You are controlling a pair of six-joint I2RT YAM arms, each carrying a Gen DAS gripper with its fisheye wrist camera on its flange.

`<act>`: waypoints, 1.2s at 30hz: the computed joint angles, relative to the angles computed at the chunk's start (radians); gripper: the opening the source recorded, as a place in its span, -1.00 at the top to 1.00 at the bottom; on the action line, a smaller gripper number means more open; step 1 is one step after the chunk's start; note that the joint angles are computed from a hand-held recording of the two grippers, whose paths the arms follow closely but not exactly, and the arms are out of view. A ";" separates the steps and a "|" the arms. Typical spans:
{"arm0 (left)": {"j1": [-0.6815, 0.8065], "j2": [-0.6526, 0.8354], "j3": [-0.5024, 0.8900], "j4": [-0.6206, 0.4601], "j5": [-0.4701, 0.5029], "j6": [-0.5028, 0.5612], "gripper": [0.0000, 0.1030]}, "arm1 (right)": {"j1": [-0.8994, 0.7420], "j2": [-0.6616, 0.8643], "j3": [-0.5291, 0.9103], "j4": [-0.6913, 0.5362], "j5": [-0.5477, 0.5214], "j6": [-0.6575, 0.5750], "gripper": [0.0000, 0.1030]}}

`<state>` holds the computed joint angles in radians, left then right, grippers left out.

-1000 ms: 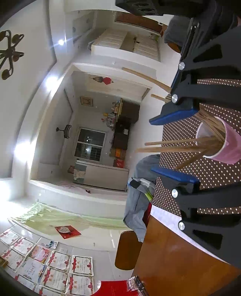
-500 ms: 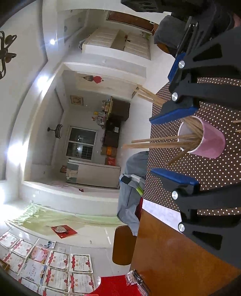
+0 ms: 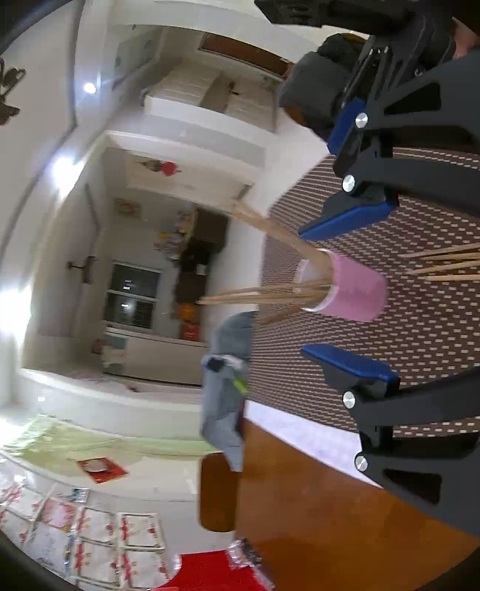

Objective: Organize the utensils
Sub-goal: 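Lower both grippers to the remaining sticks and grasp one stick each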

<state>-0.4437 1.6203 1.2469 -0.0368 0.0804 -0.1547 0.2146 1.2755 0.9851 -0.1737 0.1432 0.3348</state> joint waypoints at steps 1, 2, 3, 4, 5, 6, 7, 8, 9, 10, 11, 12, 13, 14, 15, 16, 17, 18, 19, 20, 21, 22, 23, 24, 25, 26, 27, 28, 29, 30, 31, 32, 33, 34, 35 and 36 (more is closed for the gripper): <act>0.003 0.004 0.005 -0.030 0.005 -0.001 -0.12 | 0.006 -0.003 -0.005 -0.006 0.005 0.002 0.17; 0.004 0.010 0.010 -0.060 0.010 0.000 -0.12 | 0.011 -0.009 -0.018 -0.014 0.008 0.006 0.16; 0.003 0.014 0.012 -0.080 0.011 0.003 -0.12 | 0.015 -0.015 -0.031 -0.021 0.008 0.008 0.15; -0.001 0.024 0.022 -0.122 0.007 0.011 -0.12 | 0.020 -0.016 -0.043 -0.031 0.007 0.011 0.15; -0.005 0.028 0.024 -0.146 0.004 0.018 -0.12 | 0.026 -0.016 -0.050 -0.036 0.008 0.014 0.15; -0.006 0.037 0.028 -0.165 0.006 0.026 -0.12 | 0.032 -0.015 -0.061 -0.043 0.010 0.017 0.15; -0.011 0.051 0.041 -0.205 0.008 0.039 -0.12 | 0.036 -0.014 -0.072 -0.049 0.012 0.021 0.15; -0.018 0.066 0.052 -0.242 0.008 0.052 -0.12 | 0.039 -0.011 -0.077 -0.054 0.013 0.025 0.15; -0.022 0.080 0.061 -0.269 0.008 0.065 -0.12 | 0.043 -0.009 -0.085 -0.060 0.014 0.030 0.15; -0.033 0.107 0.085 -0.325 -0.001 0.091 -0.12 | 0.043 -0.007 -0.092 -0.064 0.013 0.035 0.15; -0.040 0.125 0.100 -0.355 -0.012 0.106 -0.12 | 0.040 -0.005 -0.104 -0.068 0.009 0.039 0.15; -0.047 0.151 0.119 -0.395 -0.027 0.124 -0.12 | 0.038 -0.004 -0.110 -0.071 0.003 0.043 0.15; -0.050 0.167 0.122 -0.415 -0.035 0.137 -0.12 | 0.034 -0.001 -0.119 -0.077 -0.005 0.047 0.15; -0.055 0.185 0.130 -0.442 -0.039 0.149 -0.12 | 0.031 -0.004 -0.132 -0.077 -0.010 0.049 0.15; -0.059 0.201 0.134 -0.465 -0.036 0.161 -0.12 | 0.025 -0.005 -0.143 -0.078 -0.020 0.053 0.15; -0.060 0.214 0.137 -0.476 -0.033 0.169 -0.12 | 0.021 -0.005 -0.148 -0.081 -0.028 0.055 0.14; -0.063 0.226 0.138 -0.487 -0.035 0.175 -0.12 | 0.017 -0.006 -0.160 -0.082 -0.037 0.059 0.14; -0.067 0.234 0.139 -0.496 -0.038 0.178 -0.12 | 0.013 -0.006 -0.169 -0.084 -0.045 0.061 0.14; -0.072 0.244 0.141 -0.511 -0.043 0.182 -0.12 | 0.013 -0.005 -0.172 -0.087 -0.047 0.063 0.14; -0.077 0.258 0.149 -0.531 -0.045 0.187 -0.12 | 0.010 -0.009 -0.182 -0.087 -0.052 0.063 0.14; -0.079 0.268 0.157 -0.545 -0.045 0.192 -0.12 | 0.008 -0.014 -0.193 -0.087 -0.055 0.063 0.13; -0.086 0.283 0.167 -0.565 -0.053 0.196 -0.12 | 0.009 -0.011 -0.194 -0.092 -0.056 0.065 0.13; -0.091 0.291 0.171 -0.572 -0.064 0.196 -0.12 | 0.008 -0.012 -0.200 -0.095 -0.061 0.066 0.13; -0.096 0.301 0.175 -0.579 -0.082 0.195 -0.12 | 0.007 -0.013 -0.206 -0.094 -0.063 0.068 0.12; -0.096 0.308 0.179 -0.584 -0.088 0.197 -0.12 | 0.006 -0.015 -0.213 -0.091 -0.066 0.069 0.12; -0.094 0.317 0.183 -0.590 -0.087 0.198 -0.13 | 0.003 -0.018 -0.221 -0.092 -0.072 0.068 0.10; -0.090 0.325 0.193 -0.597 -0.080 0.201 -0.12 | 0.001 -0.017 -0.231 -0.086 -0.076 0.069 0.10; -0.087 0.336 0.202 -0.607 -0.073 0.200 -0.12 | -0.002 -0.019 -0.234 -0.087 -0.081 0.069 0.09; -0.086 0.345 0.208 -0.612 -0.071 0.198 -0.12 | -0.005 -0.022 -0.240 -0.087 -0.086 0.068 0.09; -0.085 0.348 0.208 -0.612 -0.072 0.197 -0.12 | -0.007 -0.023 -0.244 -0.089 -0.090 0.069 0.09; -0.083 0.354 0.210 -0.611 -0.074 0.196 -0.12 | -0.004 -0.020 -0.240 -0.091 -0.089 0.071 0.09; -0.081 0.361 0.214 -0.612 -0.073 0.194 -0.12 | -0.003 -0.018 -0.240 -0.093 -0.090 0.072 0.09; -0.079 0.367 0.218 -0.616 -0.070 0.193 -0.12 | -0.001 -0.018 -0.242 -0.093 -0.090 0.074 0.09; -0.076 0.376 0.225 -0.620 -0.067 0.193 -0.12 | -0.002 -0.019 -0.244 -0.094 -0.092 0.073 0.09; -0.075 0.381 0.225 -0.615 -0.073 0.194 -0.12 | -0.001 -0.016 -0.240 -0.096 -0.092 0.073 0.09; -0.076 0.381 0.222 -0.608 -0.079 0.196 -0.13 | -0.001 -0.013 -0.236 -0.100 -0.092 0.072 0.09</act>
